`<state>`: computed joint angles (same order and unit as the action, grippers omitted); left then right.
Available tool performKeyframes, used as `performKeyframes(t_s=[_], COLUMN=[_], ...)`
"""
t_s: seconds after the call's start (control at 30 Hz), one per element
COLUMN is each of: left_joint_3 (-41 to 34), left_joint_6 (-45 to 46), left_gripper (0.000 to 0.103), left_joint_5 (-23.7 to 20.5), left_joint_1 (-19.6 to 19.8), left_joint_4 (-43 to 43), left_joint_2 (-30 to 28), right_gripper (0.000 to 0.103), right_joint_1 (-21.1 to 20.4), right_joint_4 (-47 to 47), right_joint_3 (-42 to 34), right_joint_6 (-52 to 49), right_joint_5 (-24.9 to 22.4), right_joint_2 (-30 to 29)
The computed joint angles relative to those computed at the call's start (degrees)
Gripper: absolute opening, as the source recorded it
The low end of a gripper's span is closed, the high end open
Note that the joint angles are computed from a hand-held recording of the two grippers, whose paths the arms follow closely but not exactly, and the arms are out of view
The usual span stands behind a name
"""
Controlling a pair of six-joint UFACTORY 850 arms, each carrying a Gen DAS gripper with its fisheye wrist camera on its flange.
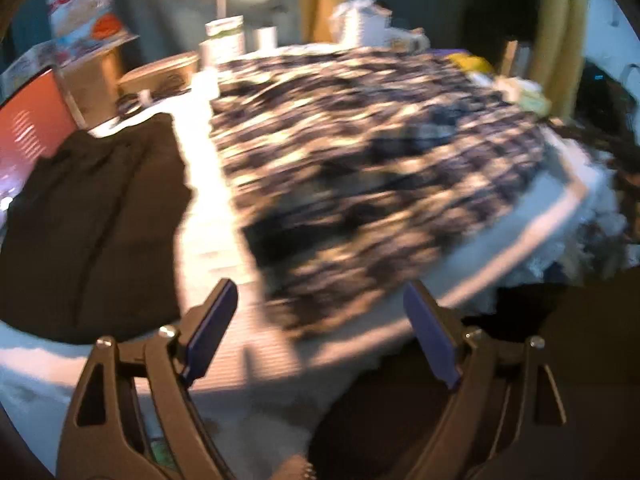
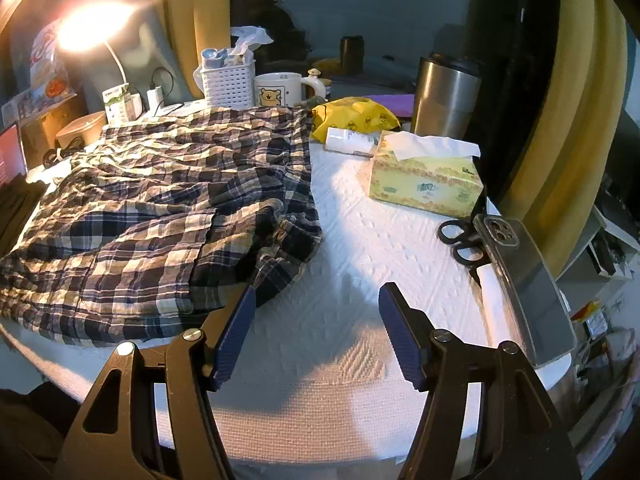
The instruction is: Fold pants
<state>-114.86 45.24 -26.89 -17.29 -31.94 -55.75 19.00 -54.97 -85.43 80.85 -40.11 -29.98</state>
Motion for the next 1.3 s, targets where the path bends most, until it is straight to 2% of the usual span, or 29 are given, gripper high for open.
performKeyframes(t_s=[0.07, 0.17, 0.3, 0.47, 0.5, 0.53, 0.6, 0.63, 0.77, 0.93, 1.03, 1.1, 1.13, 1.2, 1.23, 1.3], left_joint_3=[-2.27, -1.83, -0.09, -1.45, -2.06, -2.30, -4.32, -4.60, -6.25, -4.19, -4.01, -3.92, -3.55, -4.21, -4.61, -5.85], left_joint_6=[-4.88, -2.92, 5.23, 12.00, 12.88, 13.68, 11.52, 11.55, 11.38, 15.32, 15.02, 14.37, 14.60, 14.01, 14.02, 14.05], left_gripper=[0.086, 0.086, 0.086, 0.083, 0.067, 0.037, 0.016, 0.010, 0.007, 0.006, 0.006, 0.006, 0.006, 0.006, 0.006, 0.006], left_joint_5=[-1.70, -1.39, 0.67, 1.17, 0.92, 0.74, -0.61, -1.00, -4.06, -2.29, -0.92, -0.02, 0.58, 0.75, 0.99, 1.37], left_joint_1=[-0.01, -0.10, -0.36, -0.55, -0.59, -0.58, -0.63, -0.61, -0.07, 0.58, 0.54, 0.49, 0.48, 0.51, 0.49, 0.43], left_joint_4=[6.40, 5.58, -1.66, -8.77, -9.65, -10.53, -9.33, -9.41, -11.70, -18.20, -18.84, -18.69, -19.33, -19.76, -20.17, -21.22], left_joint_2=[-1.73, -1.82, -1.64, -2.76, -3.03, -2.97, -3.90, -4.01, -4.50, -2.41, -1.94, -1.74, -1.44, -1.55, -1.62, -1.95], right_gripper=[0.068, 0.068, 0.068, 0.067, 0.067, 0.067, 0.067, 0.067, 0.067, 0.068, 0.067, 0.048, 0.024, 0.021, 0.007, 0.006], right_joint_1=[-0.09, -0.13, 0.01, -0.31, -0.33, -0.36, -0.57, -0.60, -0.82, -2.34, -3.97, -4.30, -4.17, -3.97, -3.94, -3.80], right_joint_4=[0.20, 0.74, -0.06, 0.31, 0.30, 0.41, 0.64, 0.51, -2.85, 1.25, 6.42, 9.62, 8.77, 7.24, 7.11, 4.14], right_joint_3=[0.01, -0.20, -0.66, -1.28, -1.43, -1.59, -1.78, -2.12, -2.94, -7.62, -8.60, -9.18, -9.06, -8.35, -7.94, -7.15], right_joint_6=[-0.25, -0.88, -1.31, -4.69, -5.77, -7.03, -10.15, -12.11, -18.37, -31.21, -36.28, -38.26, -37.17, -33.86, -33.24, -29.19], right_joint_5=[0.18, 0.12, -2.33, -6.08, -6.59, -6.72, -5.49, -4.69, 1.29, 5.23, 9.68, 10.72, 10.68, 10.97, 11.56, 12.03], right_joint_2=[-0.07, -0.48, -1.31, -2.55, -2.81, -3.05, -3.42, -3.74, -4.49, -7.48, -8.13, -8.45, -8.36, -7.73, -7.37, -6.55])
